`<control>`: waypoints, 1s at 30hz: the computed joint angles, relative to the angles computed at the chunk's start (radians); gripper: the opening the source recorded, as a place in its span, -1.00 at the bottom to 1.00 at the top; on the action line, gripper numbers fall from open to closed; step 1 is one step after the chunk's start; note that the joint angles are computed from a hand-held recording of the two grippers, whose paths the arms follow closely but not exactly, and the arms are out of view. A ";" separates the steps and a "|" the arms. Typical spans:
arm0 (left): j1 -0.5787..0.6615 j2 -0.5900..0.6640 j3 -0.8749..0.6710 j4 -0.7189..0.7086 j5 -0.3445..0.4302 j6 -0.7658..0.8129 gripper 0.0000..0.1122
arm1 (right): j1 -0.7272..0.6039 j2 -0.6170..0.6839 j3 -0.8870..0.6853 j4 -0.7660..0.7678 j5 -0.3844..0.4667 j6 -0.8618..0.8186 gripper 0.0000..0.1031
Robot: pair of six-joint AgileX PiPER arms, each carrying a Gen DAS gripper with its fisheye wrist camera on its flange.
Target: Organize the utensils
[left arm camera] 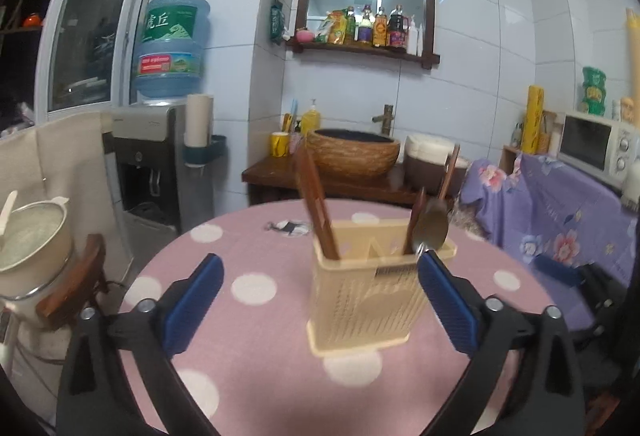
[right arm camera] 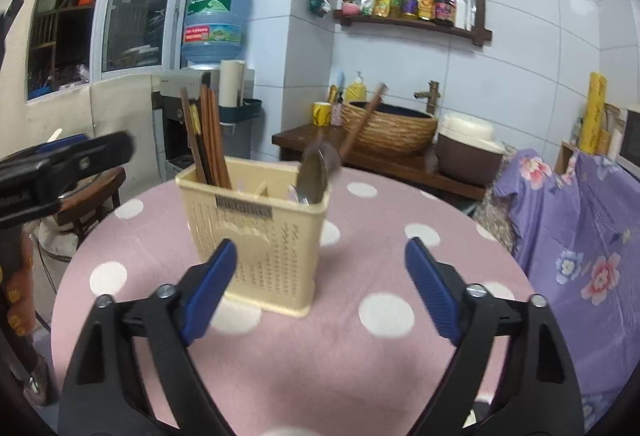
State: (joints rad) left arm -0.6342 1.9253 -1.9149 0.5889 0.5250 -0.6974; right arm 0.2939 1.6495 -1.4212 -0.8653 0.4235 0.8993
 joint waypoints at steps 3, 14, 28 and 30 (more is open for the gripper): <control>-0.019 -0.068 0.191 0.149 -0.044 -0.178 0.74 | 0.019 -0.086 0.187 -0.208 -0.022 0.279 0.88; -0.191 -0.322 0.777 0.906 -0.022 -1.135 0.74 | 0.268 -0.320 0.677 -0.743 0.136 1.063 0.88; -0.418 -0.544 1.044 1.049 0.242 -1.325 0.74 | 0.787 -0.522 0.785 -0.647 0.625 1.099 0.88; -0.427 -0.550 1.056 1.051 0.247 -1.333 0.74 | 0.808 -0.528 0.788 -0.646 0.655 1.102 0.88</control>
State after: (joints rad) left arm -1.0614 1.3757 -0.8586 1.6403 0.7724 -2.0305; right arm 1.1016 1.1213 -0.6335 -1.5113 1.0783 2.0014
